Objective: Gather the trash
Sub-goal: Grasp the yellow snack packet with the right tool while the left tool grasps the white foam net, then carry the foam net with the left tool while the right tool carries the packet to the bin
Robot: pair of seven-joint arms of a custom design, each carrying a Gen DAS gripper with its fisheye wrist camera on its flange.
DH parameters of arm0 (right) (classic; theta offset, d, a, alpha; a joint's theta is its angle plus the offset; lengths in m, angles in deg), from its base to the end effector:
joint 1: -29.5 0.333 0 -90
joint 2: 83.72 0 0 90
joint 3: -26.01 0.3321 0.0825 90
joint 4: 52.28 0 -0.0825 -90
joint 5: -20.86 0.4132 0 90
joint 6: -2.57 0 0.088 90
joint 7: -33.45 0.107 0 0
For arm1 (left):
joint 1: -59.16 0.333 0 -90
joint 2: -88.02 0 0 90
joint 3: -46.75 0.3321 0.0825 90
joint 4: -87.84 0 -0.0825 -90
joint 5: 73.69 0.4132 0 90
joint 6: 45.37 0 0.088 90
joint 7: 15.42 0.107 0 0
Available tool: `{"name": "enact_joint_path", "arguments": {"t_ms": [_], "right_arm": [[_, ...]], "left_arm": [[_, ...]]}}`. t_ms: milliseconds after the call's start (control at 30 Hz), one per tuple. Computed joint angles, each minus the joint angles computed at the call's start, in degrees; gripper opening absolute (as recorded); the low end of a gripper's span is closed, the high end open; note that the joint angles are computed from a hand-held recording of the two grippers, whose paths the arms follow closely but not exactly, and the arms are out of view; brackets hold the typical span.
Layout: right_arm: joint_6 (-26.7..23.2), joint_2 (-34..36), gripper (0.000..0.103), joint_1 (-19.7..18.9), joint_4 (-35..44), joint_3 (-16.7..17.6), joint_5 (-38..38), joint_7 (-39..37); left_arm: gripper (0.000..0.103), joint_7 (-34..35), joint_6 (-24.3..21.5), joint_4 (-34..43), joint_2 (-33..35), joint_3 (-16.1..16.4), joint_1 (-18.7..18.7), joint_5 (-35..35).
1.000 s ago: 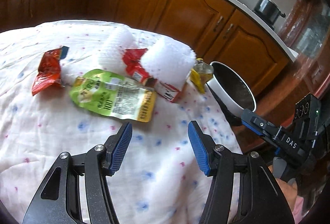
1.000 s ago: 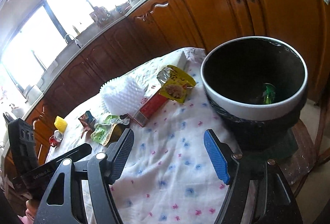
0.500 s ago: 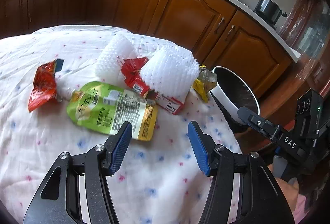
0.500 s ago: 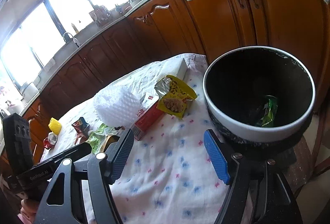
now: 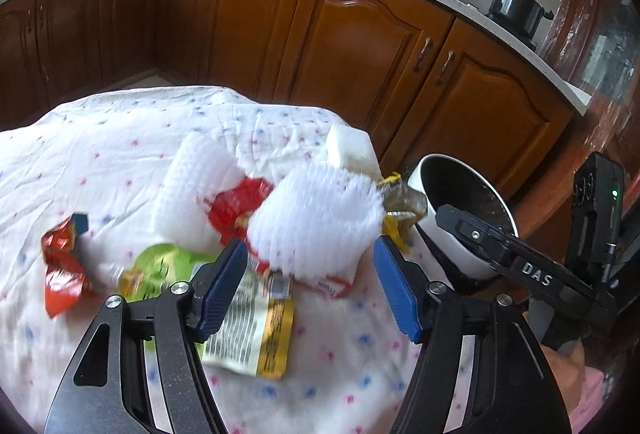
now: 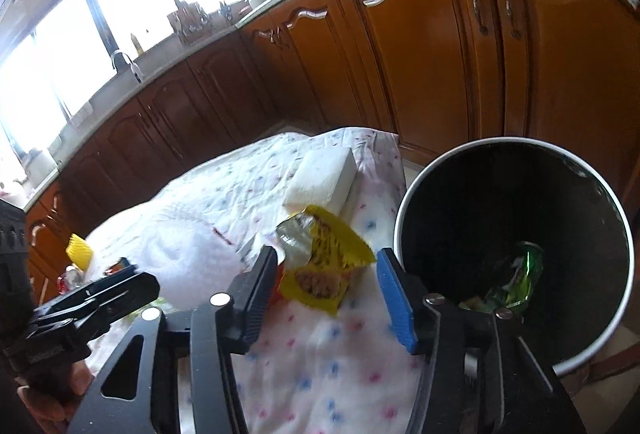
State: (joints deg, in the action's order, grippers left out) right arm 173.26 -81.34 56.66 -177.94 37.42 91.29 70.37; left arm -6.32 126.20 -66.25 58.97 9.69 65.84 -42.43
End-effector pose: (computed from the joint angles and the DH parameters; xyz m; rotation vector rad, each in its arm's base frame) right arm 0.4957 0.3105 0.4162 -1.9256 1.2214 -0.1298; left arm 0.3632 -0.2566 0.4211 -2.0596 1.4921 -0.9394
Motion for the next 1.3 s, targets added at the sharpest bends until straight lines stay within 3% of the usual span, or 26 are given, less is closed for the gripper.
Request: {"name": "enact_joint_path", "arguments": {"t_ms": [133, 167, 233, 300, 333, 467, 733, 1033, 1300], "right_arm": [[-0.30, 2.25, 0.013, -0.31, 0.90, -0.03, -7.79, 6.28], [0.01, 2.28, 0.013, -0.62, 0.82, 0.31, -7.64, 6.08], [0.53, 1.74, 0.009, -1.13, 0.29, 0.99, -5.70, 4.01], [0.03, 0.85, 0.004, -1.44, -0.21, 1.20, -2.61, 1.35], [-0.11, 0.33, 0.002, -1.41, -0.58, 1.06, -1.42, 0.45], [-0.87, -2.20, 0.001, -0.88, -2.23, -0.13, 3.64, -3.25], [-1.88, -7.03, 0.001, 0.15, -5.53, -3.18, 9.11, -7.50], [-0.45, -10.53, 0.001, -0.43, -8.84, -5.92, 10.27, -7.84], [0.83, -11.40, 0.001, -1.78, -10.04, -7.57, 10.50, -7.71]], "left_arm": [[0.066, -0.85, 1.36, 1.66, 2.38, -2.03, 3.32, 2.13], [0.066, -0.92, 1.89, 1.80, 2.82, -2.08, 3.60, 2.41], [0.055, -1.26, 2.77, 2.01, 3.28, -2.75, 4.53, 2.99], [0.032, -0.52, 3.09, 2.23, 4.05, -2.33, 4.34, 3.01], [0.028, -0.22, 3.24, 2.25, 4.28, -2.08, 4.10, 2.91], [0.018, -0.14, 2.95, 1.95, 3.33, -2.19, 3.36, 2.34], [0.018, 0.62, 2.37, 3.47, 1.44, -3.29, 2.15, 1.36], [0.018, 0.09, 2.11, 8.55, 6.09, -6.93, 3.77, 3.87], [0.018, -4.52, 0.21, 14.64, 12.45, -8.98, 4.85, 11.93]]}}
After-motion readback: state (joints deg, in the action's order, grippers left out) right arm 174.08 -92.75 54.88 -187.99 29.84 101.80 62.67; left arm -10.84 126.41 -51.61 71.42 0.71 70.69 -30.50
